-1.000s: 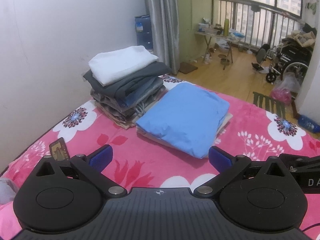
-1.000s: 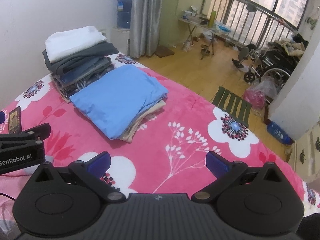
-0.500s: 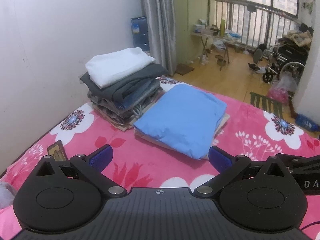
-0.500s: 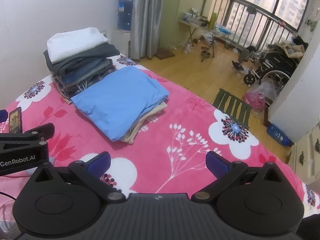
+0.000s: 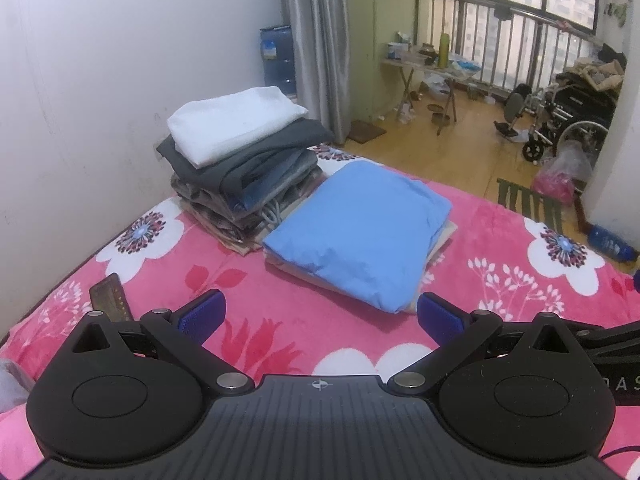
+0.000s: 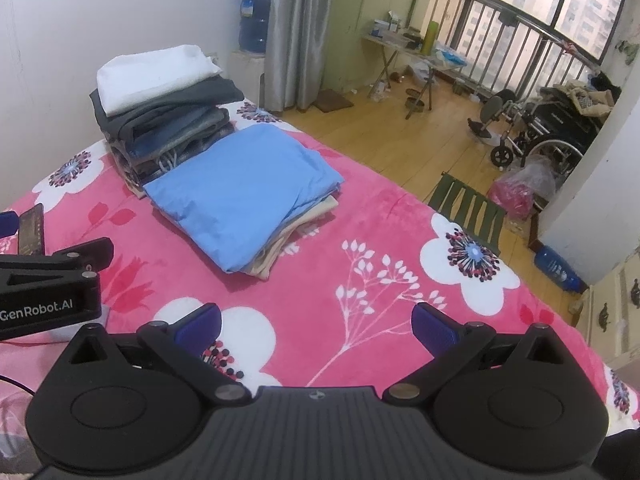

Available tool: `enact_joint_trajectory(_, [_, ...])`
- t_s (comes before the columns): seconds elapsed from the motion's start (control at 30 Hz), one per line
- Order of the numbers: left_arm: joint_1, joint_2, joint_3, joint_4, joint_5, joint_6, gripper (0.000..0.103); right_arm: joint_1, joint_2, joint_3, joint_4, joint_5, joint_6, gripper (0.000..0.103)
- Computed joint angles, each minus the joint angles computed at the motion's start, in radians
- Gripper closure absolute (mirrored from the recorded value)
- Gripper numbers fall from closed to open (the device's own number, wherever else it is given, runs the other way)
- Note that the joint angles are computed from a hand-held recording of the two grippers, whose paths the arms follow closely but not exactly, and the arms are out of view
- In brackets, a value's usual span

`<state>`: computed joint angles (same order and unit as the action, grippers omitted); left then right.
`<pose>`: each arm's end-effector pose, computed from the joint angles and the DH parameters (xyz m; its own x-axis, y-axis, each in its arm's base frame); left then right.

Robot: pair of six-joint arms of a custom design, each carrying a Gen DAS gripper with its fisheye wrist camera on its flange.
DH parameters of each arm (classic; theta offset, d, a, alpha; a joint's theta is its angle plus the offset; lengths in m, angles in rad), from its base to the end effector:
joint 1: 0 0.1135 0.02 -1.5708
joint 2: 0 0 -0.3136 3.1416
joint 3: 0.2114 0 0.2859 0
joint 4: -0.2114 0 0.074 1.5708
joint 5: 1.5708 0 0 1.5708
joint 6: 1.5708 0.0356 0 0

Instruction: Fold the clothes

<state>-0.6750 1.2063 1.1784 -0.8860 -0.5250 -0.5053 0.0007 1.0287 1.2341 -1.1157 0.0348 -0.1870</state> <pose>0.2089 -0.1444 0.3757 -0.6871 0.0134 -0.7265 -0.0352 0.9980 0.0517 0.1869 -0.0011 0.4113 -0.7798 -0.1863 -0.5977 -0.1265 0.9819 -0.1411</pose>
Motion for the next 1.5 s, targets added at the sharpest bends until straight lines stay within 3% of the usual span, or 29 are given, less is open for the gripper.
enact_joint_trajectory(1.5, [-0.004,0.005,0.006,-0.011,-0.009,0.005,0.000,0.039,-0.005,-0.029,0.018,0.054,-0.013,0.000])
